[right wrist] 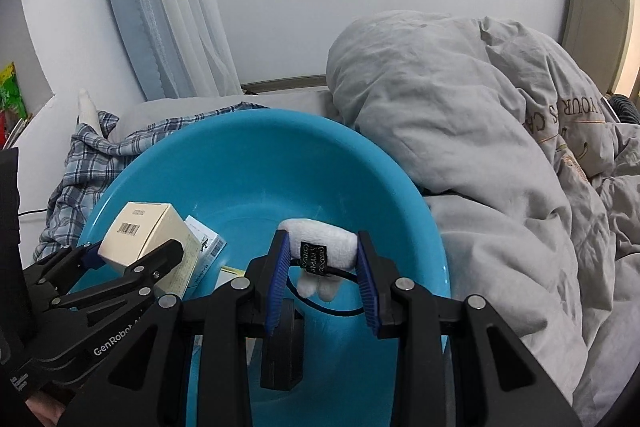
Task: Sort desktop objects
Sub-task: 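Lower the cream box into the basin and open the left tool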
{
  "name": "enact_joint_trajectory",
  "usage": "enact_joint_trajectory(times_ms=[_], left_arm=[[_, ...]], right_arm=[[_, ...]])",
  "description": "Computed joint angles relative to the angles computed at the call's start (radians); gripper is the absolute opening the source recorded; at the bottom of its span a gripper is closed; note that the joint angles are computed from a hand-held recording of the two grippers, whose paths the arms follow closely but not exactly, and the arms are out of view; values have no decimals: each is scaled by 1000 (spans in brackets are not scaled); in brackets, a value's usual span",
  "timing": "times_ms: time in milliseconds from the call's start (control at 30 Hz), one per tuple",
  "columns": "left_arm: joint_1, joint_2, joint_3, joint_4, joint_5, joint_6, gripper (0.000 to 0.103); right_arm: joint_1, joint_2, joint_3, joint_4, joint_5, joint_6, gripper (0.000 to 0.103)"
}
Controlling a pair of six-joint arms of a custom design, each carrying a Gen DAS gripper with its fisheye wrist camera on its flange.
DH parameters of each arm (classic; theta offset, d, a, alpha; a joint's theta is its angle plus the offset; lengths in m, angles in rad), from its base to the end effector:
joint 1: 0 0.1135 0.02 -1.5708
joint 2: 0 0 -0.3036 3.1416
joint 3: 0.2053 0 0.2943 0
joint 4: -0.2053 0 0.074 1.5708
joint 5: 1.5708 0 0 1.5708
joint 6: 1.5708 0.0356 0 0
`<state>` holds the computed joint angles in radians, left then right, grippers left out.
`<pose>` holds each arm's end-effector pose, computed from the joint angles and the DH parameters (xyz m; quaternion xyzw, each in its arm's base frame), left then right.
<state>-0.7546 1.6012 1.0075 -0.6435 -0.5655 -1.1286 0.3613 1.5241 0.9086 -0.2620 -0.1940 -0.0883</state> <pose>0.2576 -0.2160 0.2072 -0.2216 0.9218 0.0330 0.3163 0.3206 0.1285 0.2156 -0.2407 0.9052 0.1363 0.3226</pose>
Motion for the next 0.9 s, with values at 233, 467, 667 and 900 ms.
enact_joint_trajectory(times_ms=[233,467,667,900], left_arm=[[9,20,15,-25,26,-3,62],[44,45,22,-43,136,8,62],[60,62,16,-34,189,15,62],[49,70,30,-38,176,22,69]], right_arm=[[1,10,11,-14,6,1,31],[3,15,15,-24,8,-1,31],[7,22,20,-35,16,-2,31],[6,24,21,-37,18,-5,31]])
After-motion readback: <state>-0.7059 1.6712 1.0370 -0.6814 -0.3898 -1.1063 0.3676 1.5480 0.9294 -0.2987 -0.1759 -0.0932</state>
